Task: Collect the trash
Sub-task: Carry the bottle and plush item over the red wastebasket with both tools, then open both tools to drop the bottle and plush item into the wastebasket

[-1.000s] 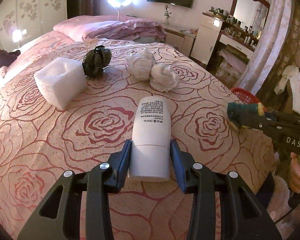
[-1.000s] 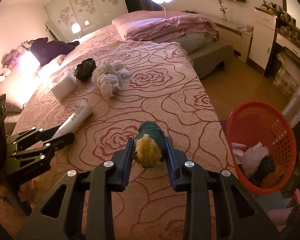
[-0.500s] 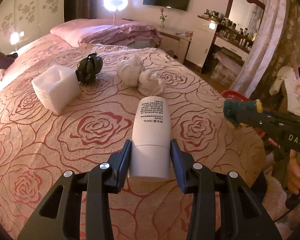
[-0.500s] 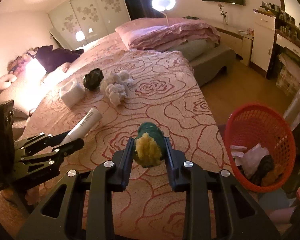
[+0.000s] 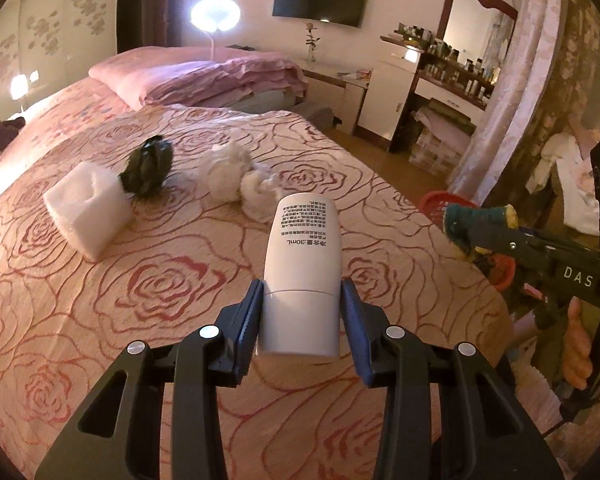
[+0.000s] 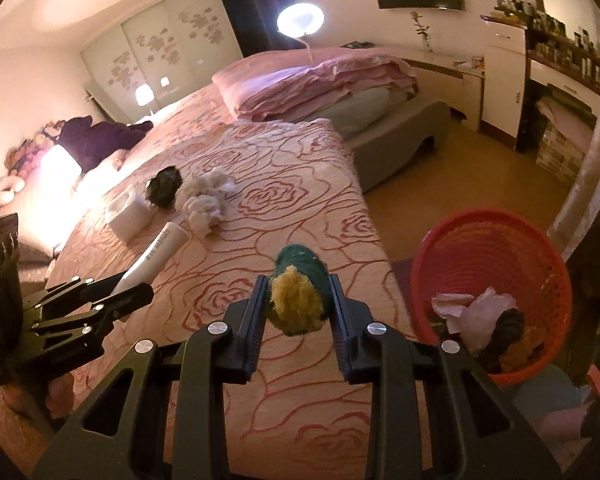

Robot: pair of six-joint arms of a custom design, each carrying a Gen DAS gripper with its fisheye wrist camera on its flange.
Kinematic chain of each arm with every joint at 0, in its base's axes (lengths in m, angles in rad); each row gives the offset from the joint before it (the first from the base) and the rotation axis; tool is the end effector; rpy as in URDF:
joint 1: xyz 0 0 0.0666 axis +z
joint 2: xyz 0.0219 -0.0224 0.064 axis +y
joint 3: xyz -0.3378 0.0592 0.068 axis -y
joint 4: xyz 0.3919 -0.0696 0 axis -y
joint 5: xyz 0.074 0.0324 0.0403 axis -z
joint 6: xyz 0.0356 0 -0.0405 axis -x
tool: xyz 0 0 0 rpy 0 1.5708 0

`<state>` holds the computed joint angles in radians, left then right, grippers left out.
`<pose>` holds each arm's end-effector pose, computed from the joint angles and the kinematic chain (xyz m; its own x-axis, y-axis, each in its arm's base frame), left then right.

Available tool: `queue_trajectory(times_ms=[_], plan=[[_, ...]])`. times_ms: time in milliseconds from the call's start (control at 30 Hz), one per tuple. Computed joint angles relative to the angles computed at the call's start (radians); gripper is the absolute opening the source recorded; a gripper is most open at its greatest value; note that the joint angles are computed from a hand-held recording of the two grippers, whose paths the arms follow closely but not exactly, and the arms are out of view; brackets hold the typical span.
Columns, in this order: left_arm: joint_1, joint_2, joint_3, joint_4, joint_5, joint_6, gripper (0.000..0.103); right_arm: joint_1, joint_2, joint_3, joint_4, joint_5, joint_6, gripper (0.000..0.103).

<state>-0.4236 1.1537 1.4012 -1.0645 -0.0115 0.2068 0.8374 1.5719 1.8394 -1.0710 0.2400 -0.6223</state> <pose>0.3665 -0.1653 0.4830 -0.7334 0.1055 -0.6715 0.2588 0.9568 -0.1323 0.3704 0.3978 0.4936 -0.7477 0.0160 -0.6638 -0.2157 0.9396 0.2656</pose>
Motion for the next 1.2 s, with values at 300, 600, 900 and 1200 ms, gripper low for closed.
queue_trajectory(times_ms=[300,600,900,1200], plan=[[-0.050,0.075,0.084,0.002,0.000,-0.023,0.038,-0.038,-0.061,-0.051,0.009,0.051,-0.006,0.029],[-0.116,0.191,0.223,0.003,0.008,-0.063,0.038,-0.100,-0.149,-0.138,-0.008,0.123,-0.015,0.029],[-0.185,0.356,0.393,-0.036,0.055,-0.087,0.038,-0.155,-0.206,-0.226,0.000,0.123,-0.057,0.029],[-0.233,0.511,0.537,-0.100,0.077,-0.120,0.038,-0.224,-0.230,-0.305,0.017,0.083,-0.099,0.029]])
